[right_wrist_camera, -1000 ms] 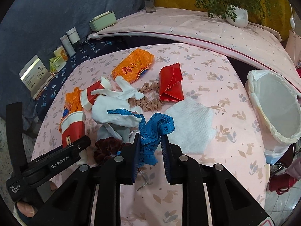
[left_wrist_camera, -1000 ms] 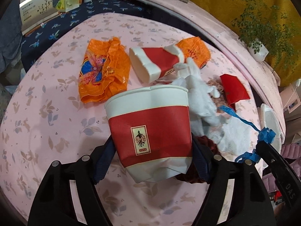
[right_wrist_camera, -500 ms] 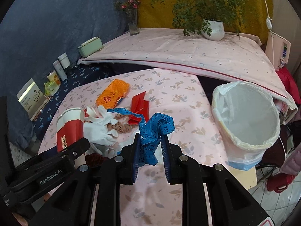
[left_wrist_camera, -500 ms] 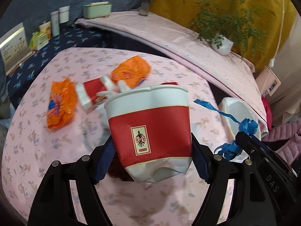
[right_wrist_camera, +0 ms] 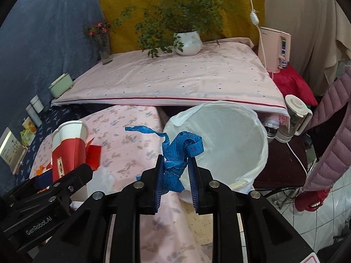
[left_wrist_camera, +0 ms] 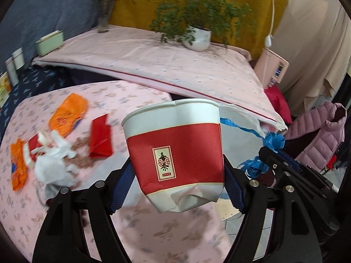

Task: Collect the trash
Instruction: 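Carry both to the white bin, dropping the cup from left while right drops the tape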

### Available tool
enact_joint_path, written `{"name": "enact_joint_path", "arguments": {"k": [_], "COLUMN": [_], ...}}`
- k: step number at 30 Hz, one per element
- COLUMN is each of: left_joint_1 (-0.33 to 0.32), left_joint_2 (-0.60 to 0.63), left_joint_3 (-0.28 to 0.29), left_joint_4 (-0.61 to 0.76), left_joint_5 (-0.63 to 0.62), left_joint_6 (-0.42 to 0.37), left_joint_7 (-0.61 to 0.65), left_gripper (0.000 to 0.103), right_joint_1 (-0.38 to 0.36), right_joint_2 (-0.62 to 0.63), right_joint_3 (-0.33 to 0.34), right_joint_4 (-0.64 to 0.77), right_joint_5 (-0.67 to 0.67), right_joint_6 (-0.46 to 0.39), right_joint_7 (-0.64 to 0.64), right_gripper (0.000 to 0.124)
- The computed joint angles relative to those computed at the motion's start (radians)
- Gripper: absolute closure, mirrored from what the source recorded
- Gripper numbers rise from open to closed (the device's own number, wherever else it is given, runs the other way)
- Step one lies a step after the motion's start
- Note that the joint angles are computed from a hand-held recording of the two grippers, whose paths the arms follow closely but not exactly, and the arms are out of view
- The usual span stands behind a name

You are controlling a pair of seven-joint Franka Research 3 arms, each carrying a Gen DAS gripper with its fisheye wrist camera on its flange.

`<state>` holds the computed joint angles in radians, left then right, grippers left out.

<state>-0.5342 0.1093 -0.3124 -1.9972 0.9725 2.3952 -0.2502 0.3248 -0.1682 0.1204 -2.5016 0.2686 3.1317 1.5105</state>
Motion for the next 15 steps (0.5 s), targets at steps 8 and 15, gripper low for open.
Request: {"name": "enact_joint_path", "arguments": {"k": [8,15], "left_joint_1": [-0.006,-0.039], "left_joint_2": [0.193,0.279], "left_joint_3": [0.057,0.119], "left_joint_4": [0.209,0.316], "left_joint_5": [-0.027,-0.096], "left_joint_6": [0.138,0.180], "left_joint_7": [0.132,0.186], "left_gripper": [0.031,0.023], "right_joint_1": [-0.089,-0.104], "right_joint_2": [0.087,0.138], "right_joint_3": [-0.020,-0.038], "right_joint_4": [0.081,0.131], "right_joint_5": [-0.073,-0.154], "right_joint_6": [-0.020,-0.029], "right_joint_7": [0.061,0.124], "right_gripper": [0.103,0.103]}}
